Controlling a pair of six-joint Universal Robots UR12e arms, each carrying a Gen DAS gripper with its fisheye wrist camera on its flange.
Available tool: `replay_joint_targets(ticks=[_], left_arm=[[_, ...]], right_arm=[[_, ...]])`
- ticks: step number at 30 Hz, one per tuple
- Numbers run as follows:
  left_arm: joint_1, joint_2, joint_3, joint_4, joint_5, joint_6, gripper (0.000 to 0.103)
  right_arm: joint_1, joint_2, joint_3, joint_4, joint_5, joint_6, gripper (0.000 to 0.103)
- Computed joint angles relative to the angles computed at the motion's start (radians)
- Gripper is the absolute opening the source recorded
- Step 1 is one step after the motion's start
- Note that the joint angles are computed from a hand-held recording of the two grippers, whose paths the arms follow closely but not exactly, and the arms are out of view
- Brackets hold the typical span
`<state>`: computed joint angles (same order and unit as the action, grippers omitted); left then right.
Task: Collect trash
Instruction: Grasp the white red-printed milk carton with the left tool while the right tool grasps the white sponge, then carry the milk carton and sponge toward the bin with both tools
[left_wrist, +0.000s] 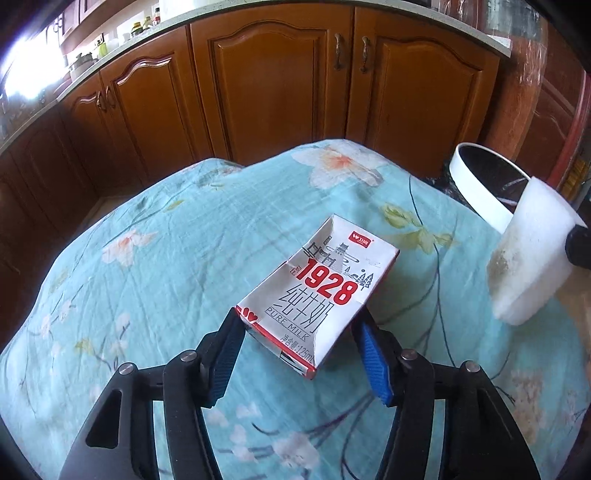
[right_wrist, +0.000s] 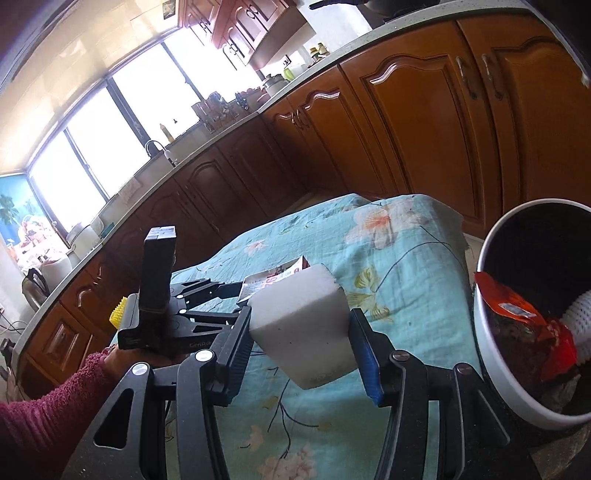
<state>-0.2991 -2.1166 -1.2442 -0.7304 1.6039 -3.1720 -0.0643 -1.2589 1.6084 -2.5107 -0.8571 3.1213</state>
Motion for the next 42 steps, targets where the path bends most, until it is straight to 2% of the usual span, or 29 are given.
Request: replay_joint_targets(ticks=[2,3,6,9,11,12,13,15,17,22,23,24,25,26,29,34,37,42], left_arm=[[-0.015,0.020,-0.018,-0.043,0.026,-0.073,0.049],[-0.017,0.032,-0.029,-0.058,0.017,-0.116,0.050],[-0.023,0.078,-0.088,-0.044,-0.048,-0.225,0.050],[-0.033,0.110,-0.137,-0.016,-0.101,-0.271,0.051],[-0.043,0.123,-0.150,-0.011,-0.076,-0.257,0.064],[-0.052,0.124,-0.150,-0.009,-0.028,-0.238,0.077],[-0.058,0.123,-0.150,-0.005,0.009,-0.219,0.079],[-0.057,0.121,-0.140,-0.023,0.029,-0.183,0.079],[-0.056,0.118,-0.131,-0.023,0.008,-0.140,0.080],[-0.083,0.083,-0.097,-0.024,0.066,-0.066,0.080],[-0.086,0.080,-0.094,-0.024,0.068,-0.070,0.079],[-0.087,0.079,-0.096,-0.017,0.064,-0.076,0.074],[-0.088,0.080,-0.103,-0.003,0.053,-0.083,0.058],[-0.087,0.081,-0.106,-0.002,0.035,-0.093,0.051],[-0.091,0.085,-0.118,0.015,0.038,-0.144,0.048],[-0.104,0.107,-0.147,0.049,0.034,-0.278,0.047],[-0.123,0.113,-0.149,0.061,0.061,-0.312,0.046],[-0.145,0.116,-0.147,0.074,0.055,-0.365,0.046]], right_arm=[[-0.005,-0.011,0.012,-0.005,-0.004,0.002,0.052],[-0.010,-0.018,0.021,-0.006,0.000,0.005,0.052],[-0.018,-0.031,0.036,-0.003,0.000,0.018,0.052],[-0.026,-0.046,0.056,-0.003,0.002,0.026,0.052],[-0.031,-0.056,0.069,-0.001,0.006,0.032,0.052],[-0.033,-0.060,0.074,0.000,0.008,0.034,0.052],[-0.034,-0.064,0.079,0.000,0.009,0.033,0.052],[-0.035,-0.069,0.084,0.000,0.010,0.036,0.052],[-0.040,-0.080,0.098,-0.007,0.015,0.043,0.052],[-0.048,-0.100,0.129,-0.030,0.006,0.080,0.052],[-0.049,-0.103,0.134,-0.032,0.001,0.086,0.052],[-0.049,-0.107,0.139,-0.034,-0.003,0.088,0.052],[-0.050,-0.112,0.145,-0.037,-0.006,0.088,0.052],[-0.051,-0.117,0.150,-0.040,-0.011,0.087,0.052],[-0.053,-0.131,0.163,-0.061,-0.028,0.089,0.052],[-0.063,-0.148,0.180,-0.092,-0.045,0.115,0.052],[-0.070,-0.155,0.190,-0.103,-0.049,0.132,0.052],[-0.079,-0.164,0.200,-0.106,-0.056,0.145,0.052]])
